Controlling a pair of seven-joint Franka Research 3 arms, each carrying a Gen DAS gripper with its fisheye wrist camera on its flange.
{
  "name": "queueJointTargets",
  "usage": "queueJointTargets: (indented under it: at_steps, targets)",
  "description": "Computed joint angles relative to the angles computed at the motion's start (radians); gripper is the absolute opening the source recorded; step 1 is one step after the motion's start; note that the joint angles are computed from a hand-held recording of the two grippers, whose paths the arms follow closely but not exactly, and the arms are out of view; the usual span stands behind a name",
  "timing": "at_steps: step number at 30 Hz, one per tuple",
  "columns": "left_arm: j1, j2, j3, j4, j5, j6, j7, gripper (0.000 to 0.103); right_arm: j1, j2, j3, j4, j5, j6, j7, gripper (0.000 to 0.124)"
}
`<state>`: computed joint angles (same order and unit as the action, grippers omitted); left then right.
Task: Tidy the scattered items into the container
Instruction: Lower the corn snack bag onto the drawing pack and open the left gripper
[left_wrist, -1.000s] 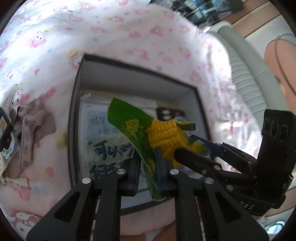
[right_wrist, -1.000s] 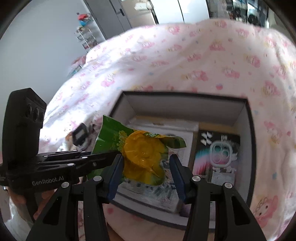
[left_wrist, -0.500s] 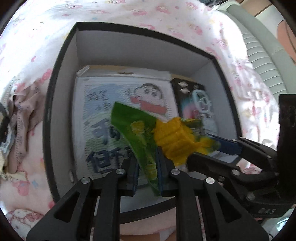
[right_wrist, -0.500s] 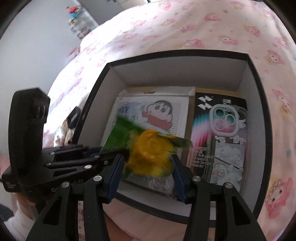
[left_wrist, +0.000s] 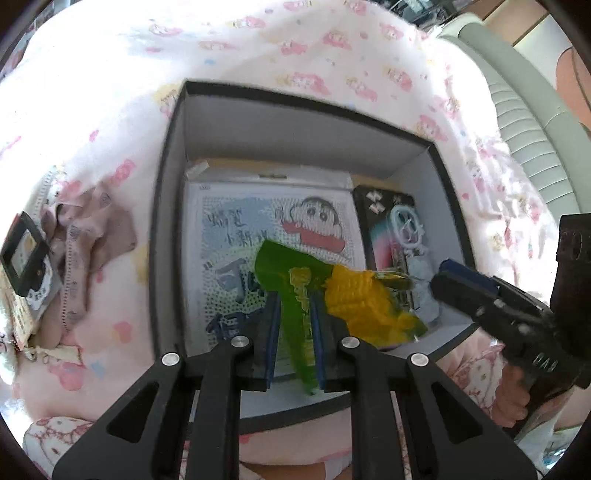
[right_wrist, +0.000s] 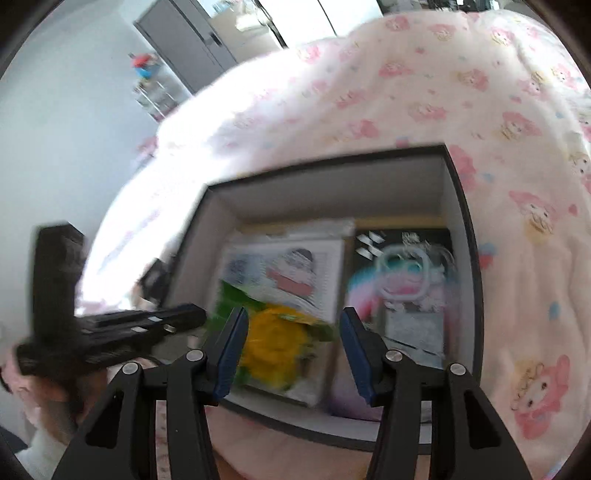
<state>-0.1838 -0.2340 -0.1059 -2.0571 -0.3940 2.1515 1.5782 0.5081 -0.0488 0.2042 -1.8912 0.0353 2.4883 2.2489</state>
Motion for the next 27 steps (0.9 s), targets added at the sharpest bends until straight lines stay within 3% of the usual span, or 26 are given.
queueJointTargets:
  at_steps: [7,9,15,17,21,27]
  targets:
    - [-0.001,0.040,-0.029,0.022,0.074,-0.054,-0.064,0.014,0.018,0.089,-0.003,0.078,0.187,-0.120,-0.184,0.045]
    - [-0.002,0.028,-0.023,0.014,0.059,-0.052,-0.053,0.014,0.027,0.102,-0.006,0.099,0.154,-0.142,-0.177,0.045]
    - [0.002,0.004,-0.008,0.002,0.023,-0.003,-0.042,0.015,0.030,0.059,-0.015,0.043,0.098,-0.023,-0.086,0.045]
    - [0.007,0.009,-0.014,0.010,0.054,-0.006,-0.072,0.015,0.026,0.061,-0.015,0.046,0.053,-0.039,-0.039,0.044]
    - [0.008,-0.003,-0.003,0.006,0.047,0.004,-0.066,0.016,0.032,0.115,-0.007,0.099,0.114,-0.086,-0.112,0.035]
    - [0.015,-0.020,0.008,-0.009,0.049,0.006,-0.064,0.016,0.064,0.208,-0.005,0.212,0.113,-0.079,-0.181,0.035]
